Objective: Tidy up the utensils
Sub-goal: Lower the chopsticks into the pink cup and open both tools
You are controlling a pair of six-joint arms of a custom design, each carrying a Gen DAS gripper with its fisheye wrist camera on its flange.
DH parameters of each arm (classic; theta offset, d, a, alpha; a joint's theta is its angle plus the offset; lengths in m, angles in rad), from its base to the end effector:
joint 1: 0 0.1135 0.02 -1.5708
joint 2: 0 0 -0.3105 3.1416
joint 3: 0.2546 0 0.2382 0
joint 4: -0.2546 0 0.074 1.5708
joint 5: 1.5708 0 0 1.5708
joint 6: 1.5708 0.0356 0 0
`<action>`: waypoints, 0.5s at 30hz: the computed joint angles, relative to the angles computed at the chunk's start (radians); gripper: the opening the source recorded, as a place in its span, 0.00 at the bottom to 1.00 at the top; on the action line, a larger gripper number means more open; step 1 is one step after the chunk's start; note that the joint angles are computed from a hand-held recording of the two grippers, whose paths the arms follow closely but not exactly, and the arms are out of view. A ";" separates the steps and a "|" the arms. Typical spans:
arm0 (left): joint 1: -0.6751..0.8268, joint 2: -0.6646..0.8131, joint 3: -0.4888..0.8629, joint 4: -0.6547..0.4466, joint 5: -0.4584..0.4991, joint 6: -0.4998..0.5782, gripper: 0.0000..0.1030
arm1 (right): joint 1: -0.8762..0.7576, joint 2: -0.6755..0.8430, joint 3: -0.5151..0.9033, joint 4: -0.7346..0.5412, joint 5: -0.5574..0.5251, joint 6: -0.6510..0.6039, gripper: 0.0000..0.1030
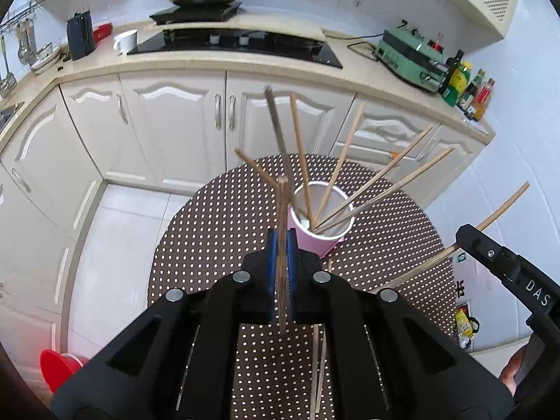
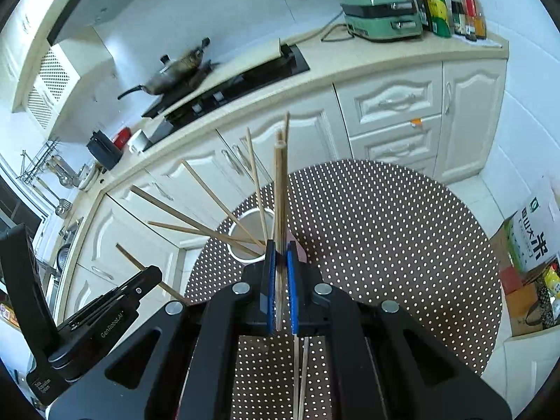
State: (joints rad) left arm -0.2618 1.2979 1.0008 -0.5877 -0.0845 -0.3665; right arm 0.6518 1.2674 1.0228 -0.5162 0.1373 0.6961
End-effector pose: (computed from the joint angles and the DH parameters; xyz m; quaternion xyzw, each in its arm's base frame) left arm 0.2361 -0.0602 0.3177 -0.0634 0.9389 -0.0660 0.3319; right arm 0.1974 0.1445 0.3369 0.0473 0.9161 0.1961 0.3465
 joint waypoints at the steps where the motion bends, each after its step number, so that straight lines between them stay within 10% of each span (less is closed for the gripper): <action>1: -0.001 -0.008 0.004 -0.002 -0.002 0.003 0.06 | 0.004 -0.007 0.003 0.001 0.007 0.005 0.05; 15: -0.024 -0.029 0.145 -0.032 -0.026 0.035 0.06 | 0.045 0.020 0.179 -0.027 0.111 -0.031 0.05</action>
